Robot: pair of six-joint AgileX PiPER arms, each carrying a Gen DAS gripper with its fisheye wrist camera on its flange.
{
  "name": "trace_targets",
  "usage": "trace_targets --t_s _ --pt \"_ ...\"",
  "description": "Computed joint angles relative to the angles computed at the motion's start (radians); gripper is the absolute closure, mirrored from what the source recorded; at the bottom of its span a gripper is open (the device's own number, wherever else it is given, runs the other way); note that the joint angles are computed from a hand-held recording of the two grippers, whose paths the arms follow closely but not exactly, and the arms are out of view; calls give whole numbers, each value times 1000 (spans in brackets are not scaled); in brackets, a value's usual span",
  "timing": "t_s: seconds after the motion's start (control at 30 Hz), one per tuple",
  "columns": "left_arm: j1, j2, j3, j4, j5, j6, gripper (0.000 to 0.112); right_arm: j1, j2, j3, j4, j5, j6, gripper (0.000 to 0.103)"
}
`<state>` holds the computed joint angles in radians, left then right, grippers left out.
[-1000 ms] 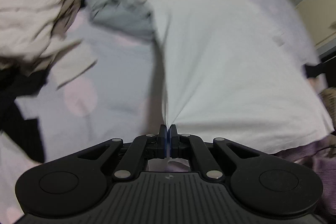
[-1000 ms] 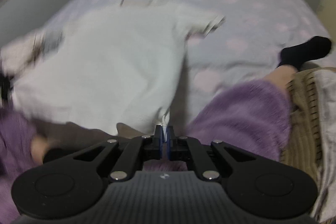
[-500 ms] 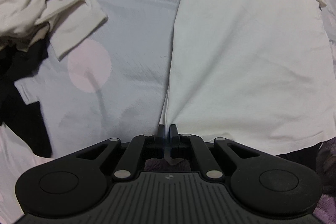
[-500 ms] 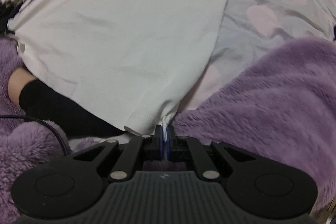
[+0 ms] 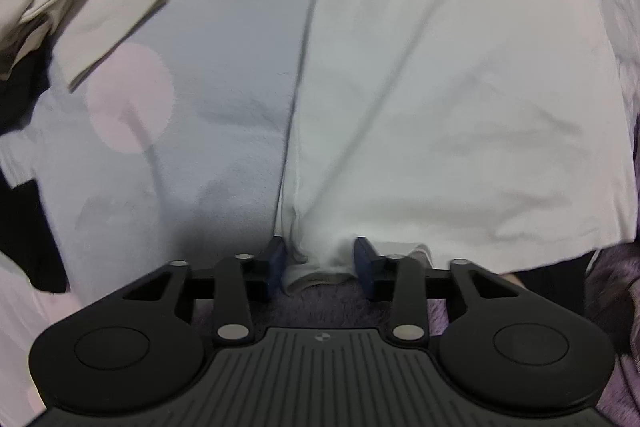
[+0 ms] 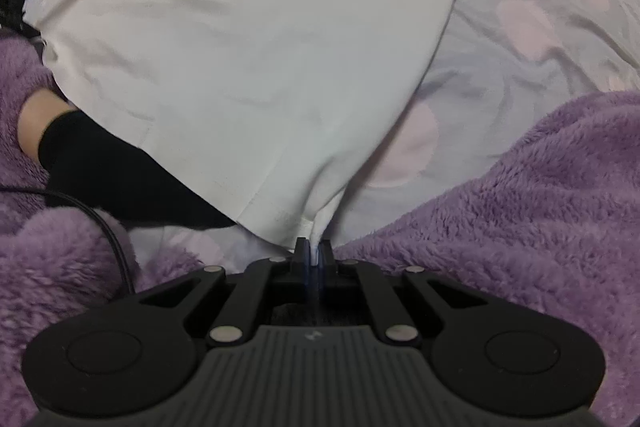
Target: Fold clothes
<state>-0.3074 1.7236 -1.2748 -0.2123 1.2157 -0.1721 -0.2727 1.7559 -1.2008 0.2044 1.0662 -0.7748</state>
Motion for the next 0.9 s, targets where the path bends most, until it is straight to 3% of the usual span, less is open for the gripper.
trace_targets --t_s 0.1,0.23,0.4,0.43,0.47,0.57,0.7,0.73,0.83,0.9 --pt "-16 -4 1 13 0 16 98 -30 -23 -4 24 11 -10 92" --pt "-6 -16 4 30 -4 26 101 -66 -11 -29 56 32 5 92" --pt "-45 -39 -2 62 -8 -31 103 -35 14 -13 35 -30 73 89" --pt "-60 -39 -10 71 -8 -47 104 -27 23 -11 27 -43 87 85" --pt "-66 -45 -11 73 -8 -53 104 -21 33 -10 21 -53 98 75" --pt "-72 -89 -1 61 -16 -64 104 -17 62 -13 40 -59 94 70" --pt "-3 -182 21 -64 -35 -19 105 -23 117 -27 91 -35 80 62" --pt "5 -195 20 -74 -38 -20 105 -23 130 -30 101 -28 77 64" --pt "28 -216 -2 -94 -32 -26 105 -9 137 -21 88 -24 61 100" --pt "38 -224 -4 -98 -21 -30 105 -20 104 -26 85 -6 37 101"
